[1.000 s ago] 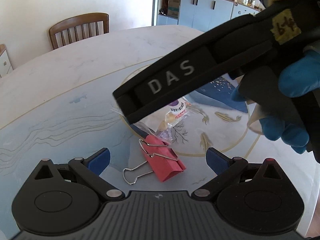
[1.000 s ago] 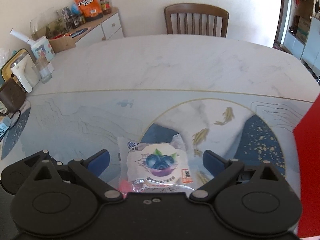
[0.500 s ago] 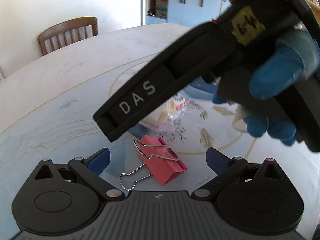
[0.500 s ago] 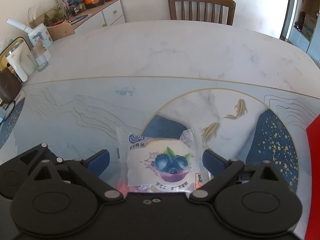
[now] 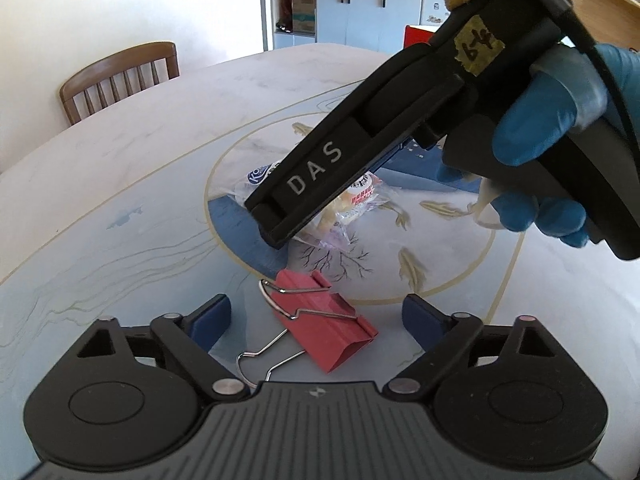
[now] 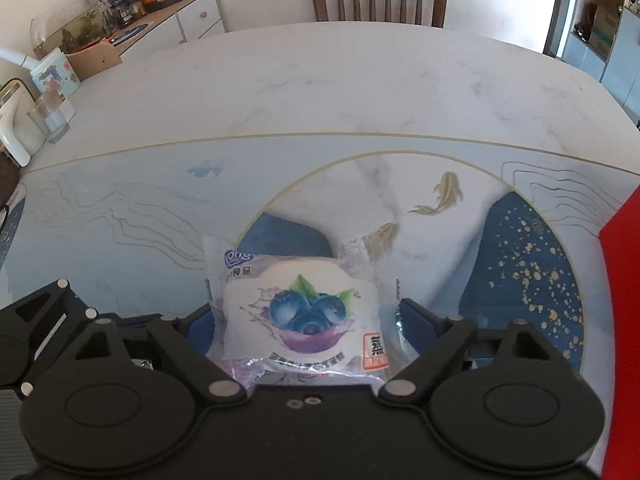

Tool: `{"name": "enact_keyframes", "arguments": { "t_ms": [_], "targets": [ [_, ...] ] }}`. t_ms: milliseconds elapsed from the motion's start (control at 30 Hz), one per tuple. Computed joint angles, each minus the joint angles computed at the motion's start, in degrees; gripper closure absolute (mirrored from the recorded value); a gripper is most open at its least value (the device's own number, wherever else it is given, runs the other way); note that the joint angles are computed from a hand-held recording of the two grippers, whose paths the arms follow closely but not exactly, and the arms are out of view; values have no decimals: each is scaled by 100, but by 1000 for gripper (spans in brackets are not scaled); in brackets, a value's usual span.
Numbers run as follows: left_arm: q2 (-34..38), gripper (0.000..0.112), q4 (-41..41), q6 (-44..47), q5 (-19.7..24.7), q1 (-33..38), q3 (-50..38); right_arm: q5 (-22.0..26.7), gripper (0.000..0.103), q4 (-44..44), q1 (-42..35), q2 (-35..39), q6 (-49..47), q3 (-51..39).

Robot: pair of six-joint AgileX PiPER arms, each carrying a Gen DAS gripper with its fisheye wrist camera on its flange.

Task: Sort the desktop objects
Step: 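Grasp the pink binder clip with the left tool while the right tool grasps the blueberry bread pouch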

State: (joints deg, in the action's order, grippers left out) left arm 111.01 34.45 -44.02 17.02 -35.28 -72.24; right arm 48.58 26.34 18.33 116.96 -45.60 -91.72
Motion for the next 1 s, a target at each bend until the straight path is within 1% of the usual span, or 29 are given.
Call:
{"name": "enact_keyframes", "arguments": {
  "t_ms": [100,167,300,400,467,533,567,633,700,800,867,1000],
  "targets": [
    [23,26,-136,207,-47,35,-32,52,14,-6,-101,52,-24,-96],
    [44,27,-338,465,-41,81,-89,98,15,-28,-190,72,-4,-158],
    [88,30,-792,982,69,166,-246,247,16,-44,-412,136,-6,-309],
    [-47,36,-577,713,68,96,-74,329,17,-8,-561,130,-57,-323],
    [-86,40,-614,699,188,76,-100,380,18,55,-657,103,-107,-305],
    [-123,48,-436,412,343,-14,-131,406,19,92,-706,71,-152,-281],
    [-121,50,-401,356,375,-17,-152,402,20,112,-734,39,-204,-239],
    [-123,60,-378,309,434,-26,-186,383,23,160,-790,-44,-345,-129],
    [-120,65,-386,283,530,-43,-245,404,26,216,-851,-129,-469,-30],
    [-104,70,-302,110,673,-89,-317,353,30,264,-929,-274,-645,177],
    [-84,71,-320,67,763,-106,-379,306,33,291,-985,-395,-786,344],
    [-91,71,-226,-184,882,-159,-413,297,35,307,-1134,-583,-908,591]
  ]
}}
